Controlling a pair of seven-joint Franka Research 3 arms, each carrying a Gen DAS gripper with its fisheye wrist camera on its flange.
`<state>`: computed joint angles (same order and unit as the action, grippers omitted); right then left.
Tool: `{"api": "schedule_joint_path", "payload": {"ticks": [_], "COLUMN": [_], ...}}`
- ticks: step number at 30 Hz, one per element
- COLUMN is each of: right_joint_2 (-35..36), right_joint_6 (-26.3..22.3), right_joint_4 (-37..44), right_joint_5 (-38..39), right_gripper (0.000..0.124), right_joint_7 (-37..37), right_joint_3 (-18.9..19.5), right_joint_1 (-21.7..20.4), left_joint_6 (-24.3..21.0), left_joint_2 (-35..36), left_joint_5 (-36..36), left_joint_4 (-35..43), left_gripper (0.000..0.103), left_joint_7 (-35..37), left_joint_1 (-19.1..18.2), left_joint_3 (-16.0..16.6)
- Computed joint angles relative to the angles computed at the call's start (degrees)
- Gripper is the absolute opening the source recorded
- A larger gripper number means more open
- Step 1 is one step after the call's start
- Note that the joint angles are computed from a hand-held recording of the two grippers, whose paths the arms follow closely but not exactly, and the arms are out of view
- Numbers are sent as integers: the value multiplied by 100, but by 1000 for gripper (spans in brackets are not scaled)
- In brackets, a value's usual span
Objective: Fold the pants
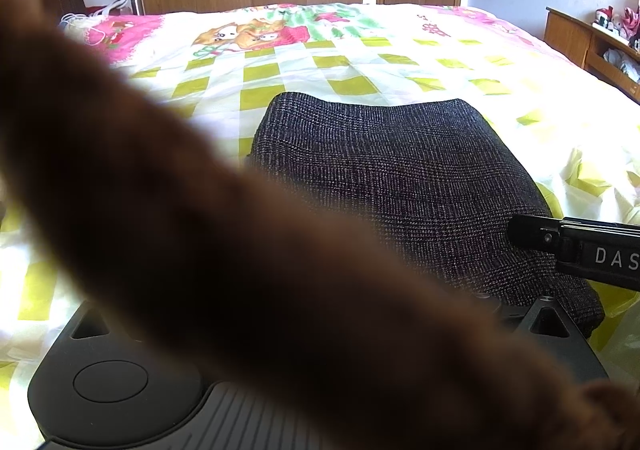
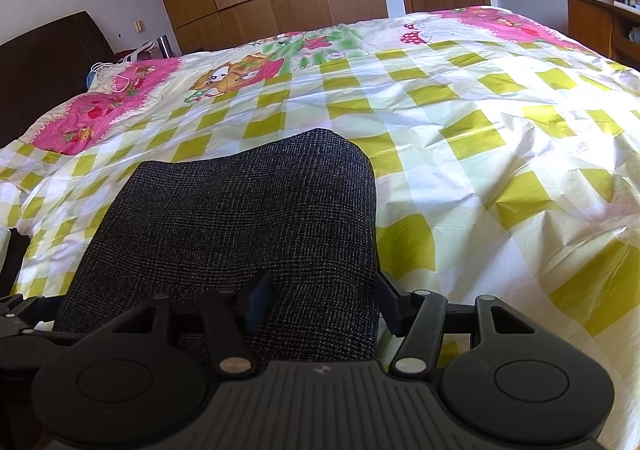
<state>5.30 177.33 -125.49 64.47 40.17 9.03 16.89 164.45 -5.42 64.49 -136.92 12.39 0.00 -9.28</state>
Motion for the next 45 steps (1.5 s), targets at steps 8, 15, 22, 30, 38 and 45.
{"api": "schedule_joint_path", "payload": {"ticks": [8, 15, 22, 30, 38, 45], "right_joint_2": [-51, 199, 665, 959, 982, 1097], "right_joint_6": [-467, -1072, -1908, -2577, -2993, -3065], "right_joint_4": [58, 551, 1157, 1473, 1588, 1781], "right_joint_5": [-197, -965, -1211, -831, -689, -932], "right_gripper": [69, 69, 70, 75, 65, 52], "right_joint_7": [589, 1100, 1605, 1459, 1172, 1251], "right_joint_3": [-175, -328, -270, -181, -202, -163], "right_joint_1": [-72, -169, -509, -746, -825, -806], "left_joint_6": [110, 282, 533, 1451, 1612, 1492], "left_joint_2": [-120, 64, 371, 706, 688, 835], "left_joint_5": [54, -41, -614, -2191, -3691, -2986], "left_joint_4": [-55, 199, 334, 160, -10, 216], "left_gripper": [103, 103, 103, 103, 103, 102], "left_joint_7": [-187, 207, 891, 2267, 3884, 3123], "left_joint_1": [122, 183, 193, 162, 142, -178], "left_joint_3": [46, 102, 250, 407, 309, 619]}}
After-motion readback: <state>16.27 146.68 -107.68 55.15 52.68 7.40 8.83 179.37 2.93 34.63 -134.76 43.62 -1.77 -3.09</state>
